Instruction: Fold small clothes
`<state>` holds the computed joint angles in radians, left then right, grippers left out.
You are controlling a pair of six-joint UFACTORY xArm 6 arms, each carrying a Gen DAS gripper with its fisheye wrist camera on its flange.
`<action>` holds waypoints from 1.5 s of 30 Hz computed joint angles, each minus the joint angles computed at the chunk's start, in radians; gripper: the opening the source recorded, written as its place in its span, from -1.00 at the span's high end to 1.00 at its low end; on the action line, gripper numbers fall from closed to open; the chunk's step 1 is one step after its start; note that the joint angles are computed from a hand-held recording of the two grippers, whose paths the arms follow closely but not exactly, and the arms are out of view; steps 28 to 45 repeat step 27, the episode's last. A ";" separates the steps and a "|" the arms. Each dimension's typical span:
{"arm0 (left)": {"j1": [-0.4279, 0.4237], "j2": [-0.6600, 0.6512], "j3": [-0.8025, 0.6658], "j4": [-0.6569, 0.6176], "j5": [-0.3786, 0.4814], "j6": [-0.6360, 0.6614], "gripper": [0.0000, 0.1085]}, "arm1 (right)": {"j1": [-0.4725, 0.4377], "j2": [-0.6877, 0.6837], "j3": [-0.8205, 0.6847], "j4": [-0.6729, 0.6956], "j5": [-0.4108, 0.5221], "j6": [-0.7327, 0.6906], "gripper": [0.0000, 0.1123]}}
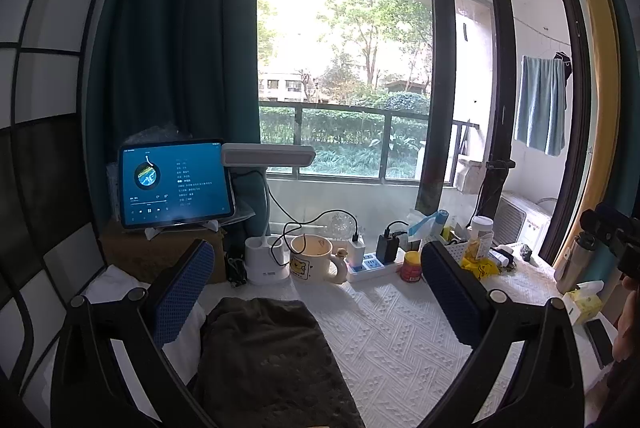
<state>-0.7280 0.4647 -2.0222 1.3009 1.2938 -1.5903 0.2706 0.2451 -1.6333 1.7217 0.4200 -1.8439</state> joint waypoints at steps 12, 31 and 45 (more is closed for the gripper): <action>0.015 0.026 -0.031 -0.021 -0.017 0.019 -0.88 | 0.004 0.041 -0.045 -0.036 -0.022 0.033 -0.29; 0.040 0.028 -0.026 -0.039 -0.048 0.018 -0.88 | 0.014 0.095 -0.107 -0.120 -0.036 0.110 -0.29; 0.040 0.028 -0.026 -0.039 -0.048 0.018 -0.88 | 0.014 0.095 -0.107 -0.120 -0.036 0.110 -0.29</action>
